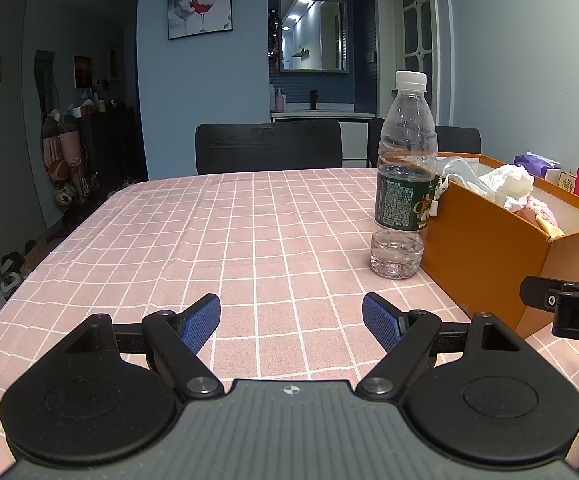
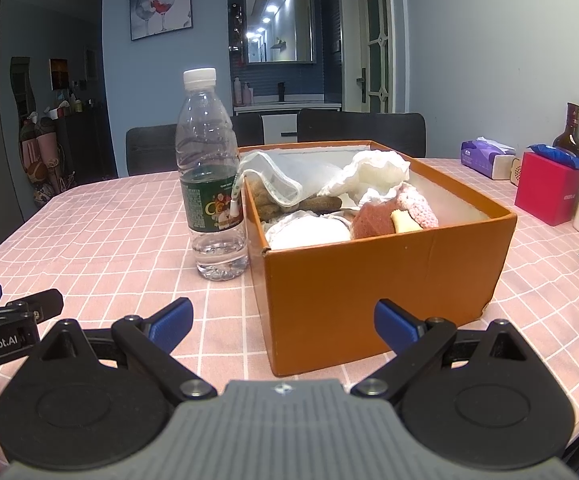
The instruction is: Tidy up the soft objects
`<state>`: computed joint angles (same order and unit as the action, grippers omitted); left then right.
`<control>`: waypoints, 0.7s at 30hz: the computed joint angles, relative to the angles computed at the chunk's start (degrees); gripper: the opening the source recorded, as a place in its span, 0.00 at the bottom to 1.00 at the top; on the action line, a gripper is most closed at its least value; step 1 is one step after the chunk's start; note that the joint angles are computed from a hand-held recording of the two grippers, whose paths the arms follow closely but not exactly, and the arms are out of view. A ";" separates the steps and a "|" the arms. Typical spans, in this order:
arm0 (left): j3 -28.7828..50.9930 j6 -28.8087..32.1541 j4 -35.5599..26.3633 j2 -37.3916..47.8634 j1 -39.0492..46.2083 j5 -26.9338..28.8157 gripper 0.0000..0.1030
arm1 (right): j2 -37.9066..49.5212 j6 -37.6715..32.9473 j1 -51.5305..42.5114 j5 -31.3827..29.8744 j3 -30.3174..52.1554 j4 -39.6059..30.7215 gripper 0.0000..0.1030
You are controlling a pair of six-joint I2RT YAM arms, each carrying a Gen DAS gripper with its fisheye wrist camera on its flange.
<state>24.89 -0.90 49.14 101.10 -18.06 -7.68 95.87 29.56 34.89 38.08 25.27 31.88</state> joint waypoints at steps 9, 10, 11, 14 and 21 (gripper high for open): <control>0.14 0.02 0.16 0.12 -0.31 -0.29 0.92 | -0.03 0.04 0.15 0.33 0.01 0.02 0.93; 0.07 -0.07 0.17 0.10 -0.26 -0.26 0.92 | -0.03 0.04 0.15 0.33 0.01 0.02 0.93; 0.07 -0.07 0.17 0.10 -0.26 -0.26 0.92 | -0.09 0.01 0.16 0.36 -0.02 0.01 0.93; 0.09 -0.01 0.37 0.21 -0.37 -0.47 0.92 | -0.21 0.01 0.28 0.56 -0.11 -0.11 0.93; 0.12 0.07 0.46 0.31 -0.28 -0.36 0.92 | -0.23 0.45 0.41 0.86 0.12 -0.85 0.93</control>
<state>25.01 -0.83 49.60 101.41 -18.34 -8.04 95.64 30.00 35.30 38.94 25.39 31.03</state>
